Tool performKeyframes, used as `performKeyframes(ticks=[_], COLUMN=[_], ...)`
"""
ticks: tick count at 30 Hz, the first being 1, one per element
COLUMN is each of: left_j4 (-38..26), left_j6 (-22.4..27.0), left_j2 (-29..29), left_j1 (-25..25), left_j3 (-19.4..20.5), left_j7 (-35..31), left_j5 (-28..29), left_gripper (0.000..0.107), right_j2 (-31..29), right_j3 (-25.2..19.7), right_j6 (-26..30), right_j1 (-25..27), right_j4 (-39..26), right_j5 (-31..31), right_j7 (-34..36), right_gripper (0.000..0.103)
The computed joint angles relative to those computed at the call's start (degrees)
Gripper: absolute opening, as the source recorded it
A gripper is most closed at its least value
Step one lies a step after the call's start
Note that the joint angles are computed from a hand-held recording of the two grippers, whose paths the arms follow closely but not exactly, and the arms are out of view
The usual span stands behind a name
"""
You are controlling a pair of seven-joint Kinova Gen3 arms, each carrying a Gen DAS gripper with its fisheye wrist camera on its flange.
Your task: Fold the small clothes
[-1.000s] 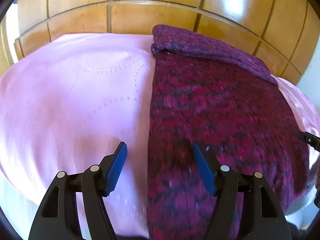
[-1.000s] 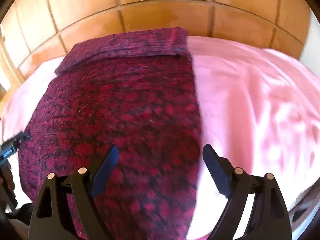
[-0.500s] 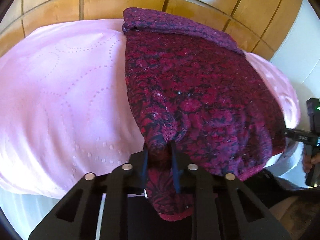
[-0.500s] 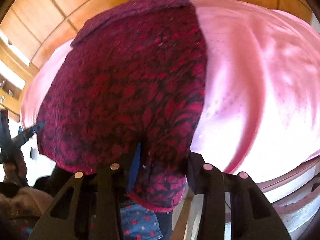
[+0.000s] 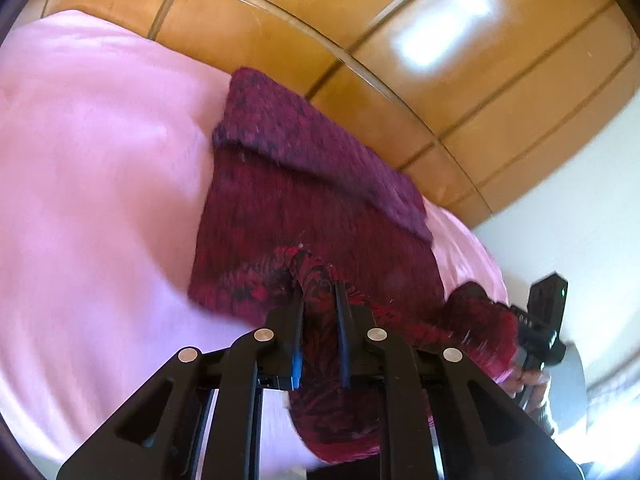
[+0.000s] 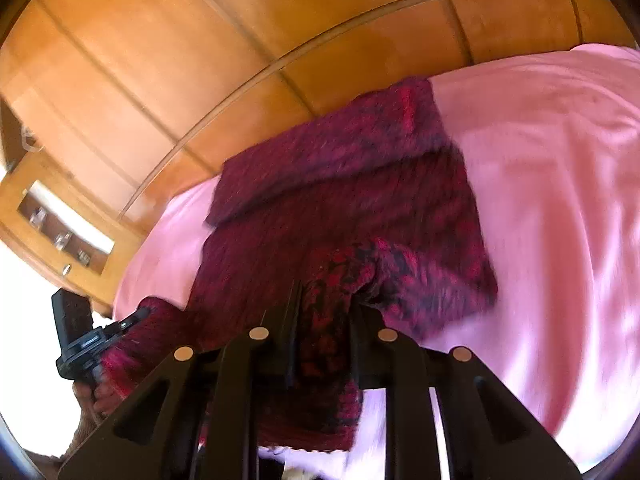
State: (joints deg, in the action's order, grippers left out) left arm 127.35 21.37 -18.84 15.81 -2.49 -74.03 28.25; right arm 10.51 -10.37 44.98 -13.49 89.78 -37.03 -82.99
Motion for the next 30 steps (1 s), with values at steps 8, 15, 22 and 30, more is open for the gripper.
performKeyframes(ticks=[8,15,22,30], left_j4=[-10.9,-8.6,-0.4,6.0], left_j6=[5.0,2.7,-0.2,-0.6], left_j2=[16.3,14.5,5.3,0.8], left_j1=[-2.8,-8.3,-10.2,-6.6], left_j3=[-6.3,-5.8,-6.1,-3.5], left_j7=[-7.5,-10.2,-17.1,-22.5], left_j5=[9.0,17.9,17.9,14.2], left_gripper=[0.011,0.063,0.070,0.080], right_j2=[10.5,12.7,4.4,1.4], right_j3=[2.0,-5.5,-3.0,1.9], right_j6=[4.1,4.2,-0.4,2.9], right_j1=[-2.7,7.8,11.9,7.1], right_j4=[-12.0,-11.4,-1.8,3.0], right_j5=[11.4,-1.2,-12.3,-1.8], right_j7=[-14.1,-5.8,5.5,5.0], right_gripper=[0.017,0.058,0.092,0.065])
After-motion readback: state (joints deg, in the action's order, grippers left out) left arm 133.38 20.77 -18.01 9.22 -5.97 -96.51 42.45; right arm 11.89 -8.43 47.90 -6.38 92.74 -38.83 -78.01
